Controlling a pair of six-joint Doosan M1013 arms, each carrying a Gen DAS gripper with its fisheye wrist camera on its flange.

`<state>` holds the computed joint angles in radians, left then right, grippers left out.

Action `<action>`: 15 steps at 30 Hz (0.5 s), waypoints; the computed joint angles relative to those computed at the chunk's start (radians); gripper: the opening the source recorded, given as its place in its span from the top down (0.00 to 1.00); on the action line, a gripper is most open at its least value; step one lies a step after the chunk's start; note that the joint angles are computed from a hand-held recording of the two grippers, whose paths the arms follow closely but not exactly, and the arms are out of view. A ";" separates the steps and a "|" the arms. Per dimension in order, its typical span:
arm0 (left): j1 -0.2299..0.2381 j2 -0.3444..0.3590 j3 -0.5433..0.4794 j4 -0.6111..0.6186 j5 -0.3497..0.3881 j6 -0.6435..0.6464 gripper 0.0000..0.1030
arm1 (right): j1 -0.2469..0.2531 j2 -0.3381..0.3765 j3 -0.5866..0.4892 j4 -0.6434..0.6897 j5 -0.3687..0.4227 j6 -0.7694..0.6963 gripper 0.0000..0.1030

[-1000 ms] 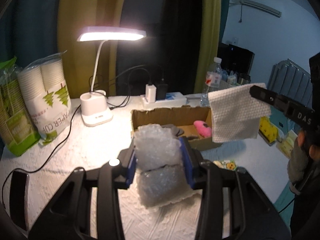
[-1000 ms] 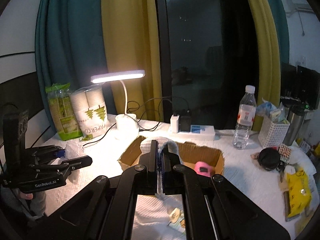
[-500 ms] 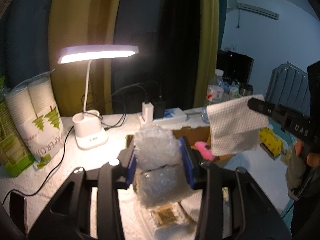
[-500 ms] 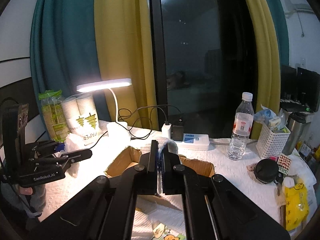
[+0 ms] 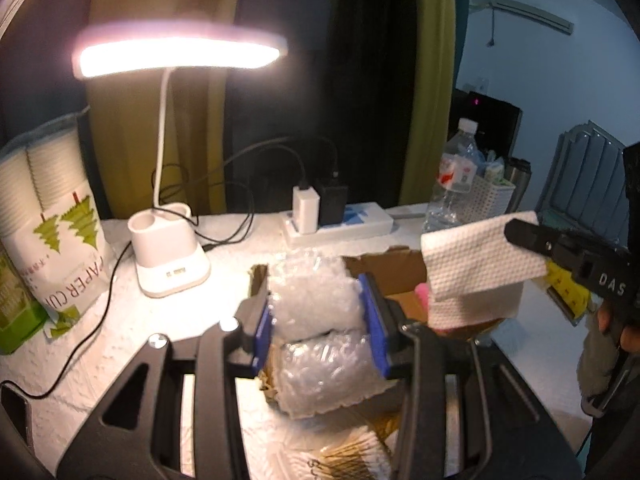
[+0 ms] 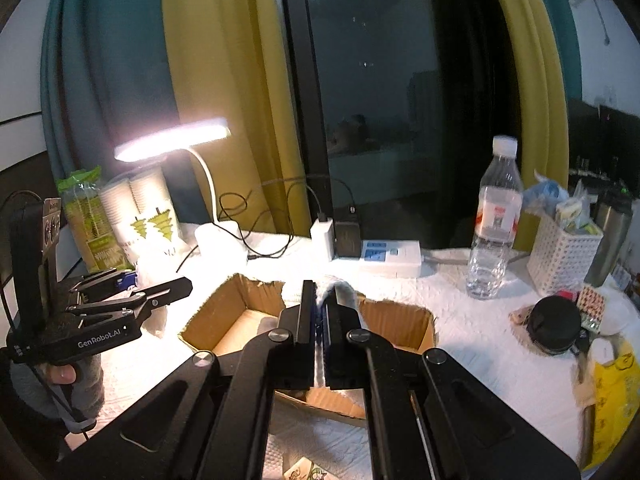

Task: Organize soft objects
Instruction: 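Carry the bubble wrap and towel into the box and release both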

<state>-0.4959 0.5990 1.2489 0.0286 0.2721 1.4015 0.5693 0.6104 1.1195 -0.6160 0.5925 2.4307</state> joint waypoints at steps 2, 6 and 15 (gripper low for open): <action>0.000 0.011 -0.011 0.000 0.012 0.000 0.60 | -0.005 0.009 -0.003 0.033 0.001 -0.021 0.97; 0.000 0.033 -0.037 -0.016 0.041 0.015 0.60 | -0.016 0.022 -0.005 0.085 0.003 -0.047 0.97; -0.003 0.084 -0.104 -0.056 0.119 0.057 0.60 | -0.029 0.059 -0.020 0.181 0.035 -0.107 0.97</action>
